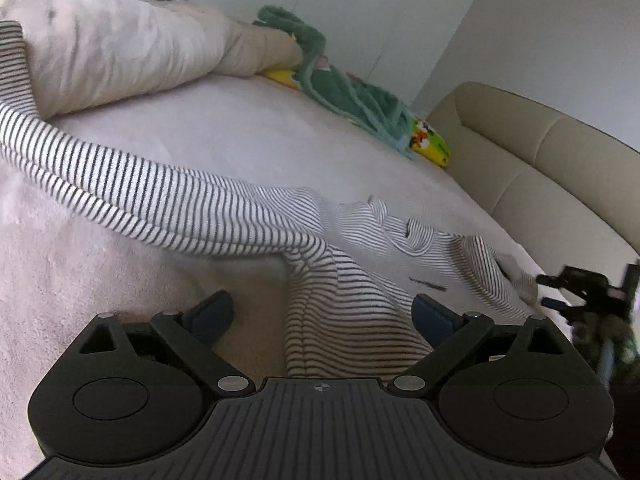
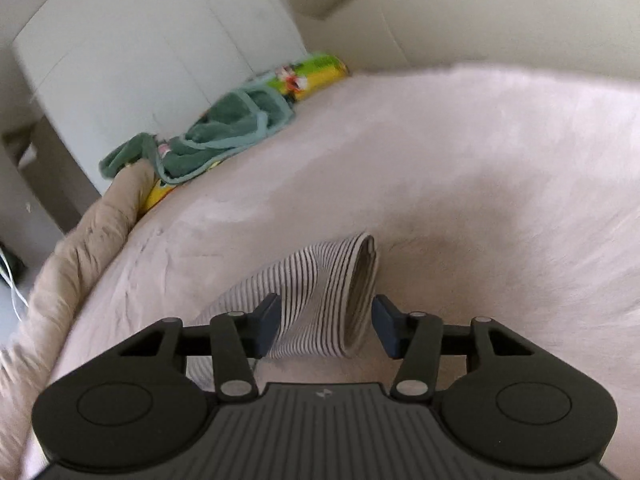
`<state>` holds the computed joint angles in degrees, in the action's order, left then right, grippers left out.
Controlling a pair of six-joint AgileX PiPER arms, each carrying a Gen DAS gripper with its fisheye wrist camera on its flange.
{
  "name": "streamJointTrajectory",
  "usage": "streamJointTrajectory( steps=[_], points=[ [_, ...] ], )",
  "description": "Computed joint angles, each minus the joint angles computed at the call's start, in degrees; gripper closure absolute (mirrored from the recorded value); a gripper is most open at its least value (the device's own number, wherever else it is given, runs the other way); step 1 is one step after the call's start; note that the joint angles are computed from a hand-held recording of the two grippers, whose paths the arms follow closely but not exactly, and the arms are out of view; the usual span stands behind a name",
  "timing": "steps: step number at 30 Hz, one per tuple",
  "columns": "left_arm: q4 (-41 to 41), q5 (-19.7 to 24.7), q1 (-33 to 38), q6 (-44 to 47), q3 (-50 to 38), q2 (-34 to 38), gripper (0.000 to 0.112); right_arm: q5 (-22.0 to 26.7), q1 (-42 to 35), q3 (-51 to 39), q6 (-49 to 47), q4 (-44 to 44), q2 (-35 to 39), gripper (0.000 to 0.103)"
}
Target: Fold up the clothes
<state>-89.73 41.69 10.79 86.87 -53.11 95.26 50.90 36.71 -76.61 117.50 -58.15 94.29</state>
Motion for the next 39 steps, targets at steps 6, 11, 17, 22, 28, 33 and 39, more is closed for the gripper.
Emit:
streamJointTrajectory(
  steps=[6, 11, 17, 22, 28, 33, 39],
  points=[
    [0.3, -1.1, -0.9, -1.6, -0.9, 0.5, 0.013, -14.8, -6.0, -1.1, -2.3, 0.3, 1.5, 0.058],
    [-1.6, -1.1, -0.8, 0.2, -0.8, 1.6, 0.013, -13.1, -3.1, -0.2, -4.1, -3.3, -3.9, 0.075],
    [-2.1, -0.3, -0.3, 0.1, -0.9, 1.8, 0.013, 3.3, 7.5, 4.2, -4.9, -10.0, -14.0, 0.081],
    [-2.7, 1.2, 0.4, 0.1, -1.2, 2.6, 0.012, 4.7, 6.8, 6.7, -8.1, -2.8, -18.1, 0.079],
    [-2.8, 1.1, 0.5, -0.2, -1.3, 2.8, 0.012, 2.1, -1.6, 4.2, -13.3, 2.9, -9.0, 0.080],
    [-3.1, 1.7, 0.7, -0.1, -1.4, 3.1, 0.011, -6.2, -6.9, 5.9, -10.7, 3.7, -4.2, 0.068],
    [-3.3, 2.1, 0.7, -0.1, -1.6, 3.3, 0.011, -8.7, -5.3, 4.1, -15.3, 1.0, -4.5, 0.095]
  ],
)
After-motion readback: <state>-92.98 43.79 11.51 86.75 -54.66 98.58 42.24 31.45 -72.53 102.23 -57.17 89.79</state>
